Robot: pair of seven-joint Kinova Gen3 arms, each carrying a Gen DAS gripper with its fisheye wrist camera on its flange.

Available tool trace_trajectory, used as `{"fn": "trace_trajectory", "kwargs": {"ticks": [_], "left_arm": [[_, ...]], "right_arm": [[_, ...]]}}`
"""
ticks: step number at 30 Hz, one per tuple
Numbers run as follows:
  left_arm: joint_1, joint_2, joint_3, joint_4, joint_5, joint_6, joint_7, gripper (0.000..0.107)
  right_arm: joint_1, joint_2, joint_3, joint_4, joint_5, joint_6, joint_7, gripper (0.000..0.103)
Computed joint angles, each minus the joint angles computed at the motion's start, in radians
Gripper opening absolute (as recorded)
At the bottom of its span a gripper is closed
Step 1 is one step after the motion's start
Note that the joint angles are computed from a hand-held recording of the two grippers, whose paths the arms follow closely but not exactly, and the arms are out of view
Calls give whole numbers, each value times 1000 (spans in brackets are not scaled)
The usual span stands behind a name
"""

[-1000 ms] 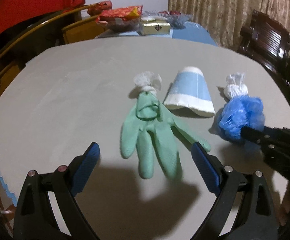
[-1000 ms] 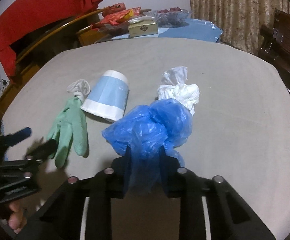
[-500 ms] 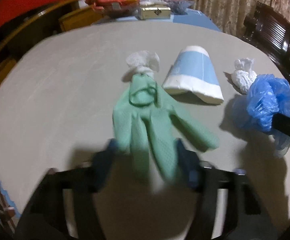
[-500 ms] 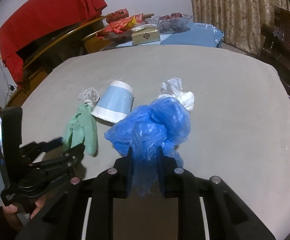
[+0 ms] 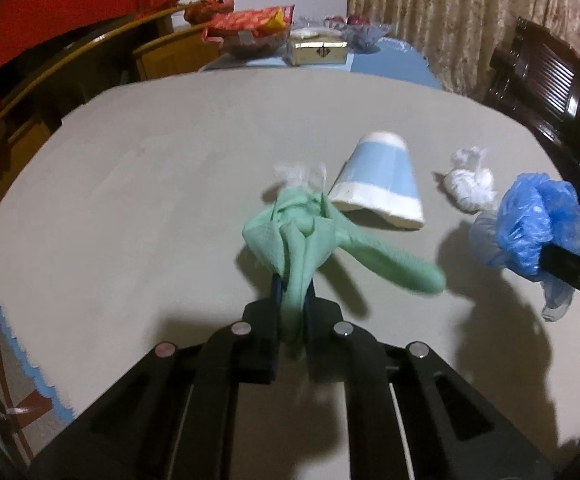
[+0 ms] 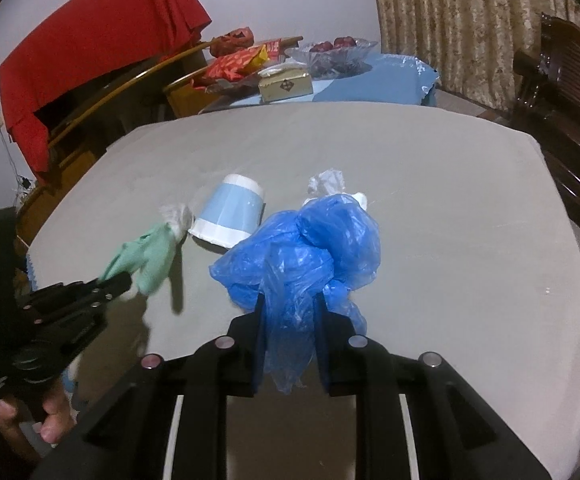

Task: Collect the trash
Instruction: 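Lift the blue bag and green glove and carry them toward the bin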

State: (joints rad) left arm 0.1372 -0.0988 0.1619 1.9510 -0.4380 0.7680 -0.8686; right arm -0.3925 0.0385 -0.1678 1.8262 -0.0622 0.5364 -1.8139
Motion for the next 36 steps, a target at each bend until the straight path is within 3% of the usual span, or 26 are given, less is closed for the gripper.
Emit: {"fn": "trace_trajectory", "kwargs": {"ticks": [8, 19, 27, 36], "left_arm": [[22, -84, 69, -52, -1, 104, 39, 8], [85, -89, 199, -162, -50, 271, 178, 7], [203, -42, 269, -281, -124, 389, 297, 7], [369, 54, 296, -424, -221, 497, 381, 7]], "right_arm": [[27, -73, 14, 13, -45, 34, 49, 21], [68, -186, 55, 8, -129, 130, 158, 21], [112, -252, 152, -19, -222, 230, 301, 21], [185, -302, 248, -47, -296, 324, 450, 21]]}}
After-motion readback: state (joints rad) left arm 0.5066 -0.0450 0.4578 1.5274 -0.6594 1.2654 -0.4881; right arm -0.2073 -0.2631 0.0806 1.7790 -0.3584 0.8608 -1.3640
